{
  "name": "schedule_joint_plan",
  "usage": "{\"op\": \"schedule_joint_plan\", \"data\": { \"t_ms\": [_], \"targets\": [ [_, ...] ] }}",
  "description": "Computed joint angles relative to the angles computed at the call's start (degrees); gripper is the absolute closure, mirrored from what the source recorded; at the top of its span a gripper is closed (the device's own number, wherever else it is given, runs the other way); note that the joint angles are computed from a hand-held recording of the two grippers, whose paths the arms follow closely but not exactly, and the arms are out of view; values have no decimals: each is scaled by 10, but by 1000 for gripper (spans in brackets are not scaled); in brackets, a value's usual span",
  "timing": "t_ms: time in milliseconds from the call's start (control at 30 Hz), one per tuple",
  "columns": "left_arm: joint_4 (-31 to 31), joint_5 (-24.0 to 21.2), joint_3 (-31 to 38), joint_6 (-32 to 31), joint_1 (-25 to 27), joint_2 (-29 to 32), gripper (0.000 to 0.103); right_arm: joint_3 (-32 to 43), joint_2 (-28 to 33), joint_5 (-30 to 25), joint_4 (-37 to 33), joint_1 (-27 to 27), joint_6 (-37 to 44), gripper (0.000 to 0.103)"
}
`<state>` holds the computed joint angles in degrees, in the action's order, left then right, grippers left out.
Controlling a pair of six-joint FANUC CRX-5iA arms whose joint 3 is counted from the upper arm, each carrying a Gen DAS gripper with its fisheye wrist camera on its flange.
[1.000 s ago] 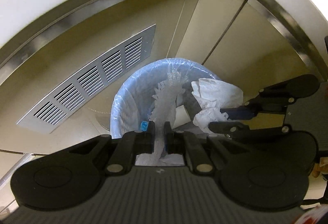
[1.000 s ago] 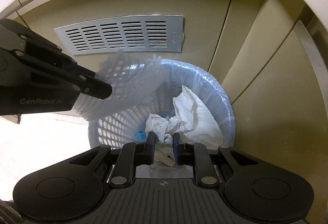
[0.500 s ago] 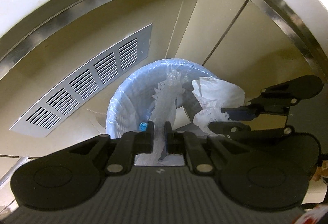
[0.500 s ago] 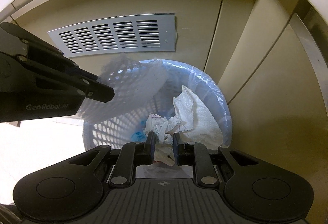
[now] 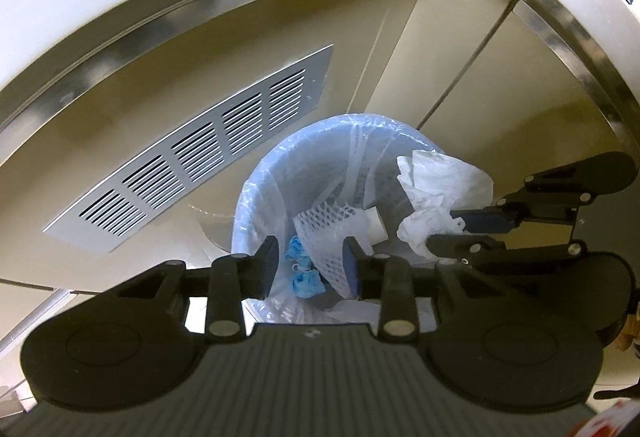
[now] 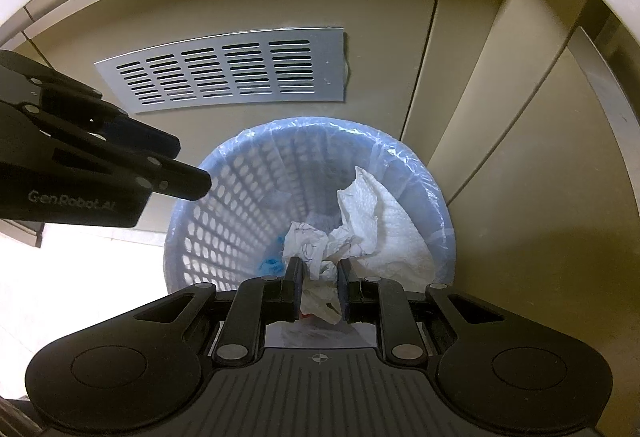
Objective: Collect trash
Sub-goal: 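Carry the bubble wrap and tissue over the wastebasket and open both tools, then move both open tools back up to the counter items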
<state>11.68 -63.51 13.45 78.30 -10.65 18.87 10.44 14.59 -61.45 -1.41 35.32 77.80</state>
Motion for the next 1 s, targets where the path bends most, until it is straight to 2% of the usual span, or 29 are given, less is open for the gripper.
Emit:
{"op": "schedule_joint_plan", "data": {
  "t_ms": [433, 467, 500, 567, 1000],
  "targets": [
    [-9, -5, 4, 20, -1, -12, 72, 7, 1, 2, -14, 2, 6, 84],
    [-10, -5, 4, 22, -2, -12, 72, 9, 3, 0, -18, 1, 8, 82],
    [-12, -6, 5, 24, -3, -12, 72, 11, 4, -1, -21, 0, 7, 67],
    [-12, -7, 6, 25, -3, -12, 72, 9, 3, 4, -19, 1, -2, 44],
    [-5, 3, -1, 17, 1, -19, 72, 12, -1, 5, -9, 7, -12, 44]
  ]
}}
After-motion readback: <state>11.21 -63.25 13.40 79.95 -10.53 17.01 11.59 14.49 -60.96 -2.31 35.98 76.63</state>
